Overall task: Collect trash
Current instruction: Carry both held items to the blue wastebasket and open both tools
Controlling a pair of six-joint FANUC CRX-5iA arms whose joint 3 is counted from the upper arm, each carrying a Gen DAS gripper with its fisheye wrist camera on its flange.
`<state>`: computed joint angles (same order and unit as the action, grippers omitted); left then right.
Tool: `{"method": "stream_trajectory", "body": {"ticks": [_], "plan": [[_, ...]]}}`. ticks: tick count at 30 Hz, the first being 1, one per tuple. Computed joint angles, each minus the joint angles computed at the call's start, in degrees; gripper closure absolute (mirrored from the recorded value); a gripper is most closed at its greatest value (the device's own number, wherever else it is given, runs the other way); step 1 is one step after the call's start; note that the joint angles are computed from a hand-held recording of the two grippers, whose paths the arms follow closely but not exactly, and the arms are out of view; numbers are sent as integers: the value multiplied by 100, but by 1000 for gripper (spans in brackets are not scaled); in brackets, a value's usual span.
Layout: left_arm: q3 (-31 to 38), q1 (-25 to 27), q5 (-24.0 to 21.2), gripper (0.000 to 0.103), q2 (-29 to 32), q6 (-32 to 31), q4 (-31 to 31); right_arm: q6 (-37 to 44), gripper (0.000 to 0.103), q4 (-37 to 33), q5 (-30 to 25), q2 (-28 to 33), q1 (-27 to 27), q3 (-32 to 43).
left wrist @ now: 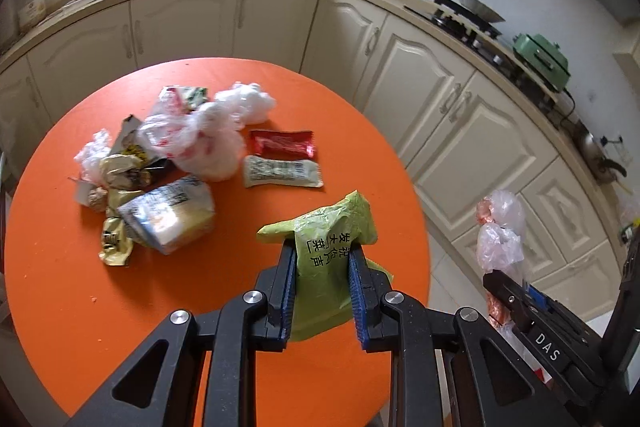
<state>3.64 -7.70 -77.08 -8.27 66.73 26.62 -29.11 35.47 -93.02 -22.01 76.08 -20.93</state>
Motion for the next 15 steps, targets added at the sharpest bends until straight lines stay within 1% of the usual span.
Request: {"method": "stream_trajectory", "body": {"ticks": [8, 15], "plan": [[694, -1440, 45, 83, 741, 533, -688, -1448, 73, -333, -1100, -1074, 820, -740], [1824, -2409, -242, 83, 1825, 963, -1340, -2342, 73, -735, -1744, -2095, 1452, -1327]]}}
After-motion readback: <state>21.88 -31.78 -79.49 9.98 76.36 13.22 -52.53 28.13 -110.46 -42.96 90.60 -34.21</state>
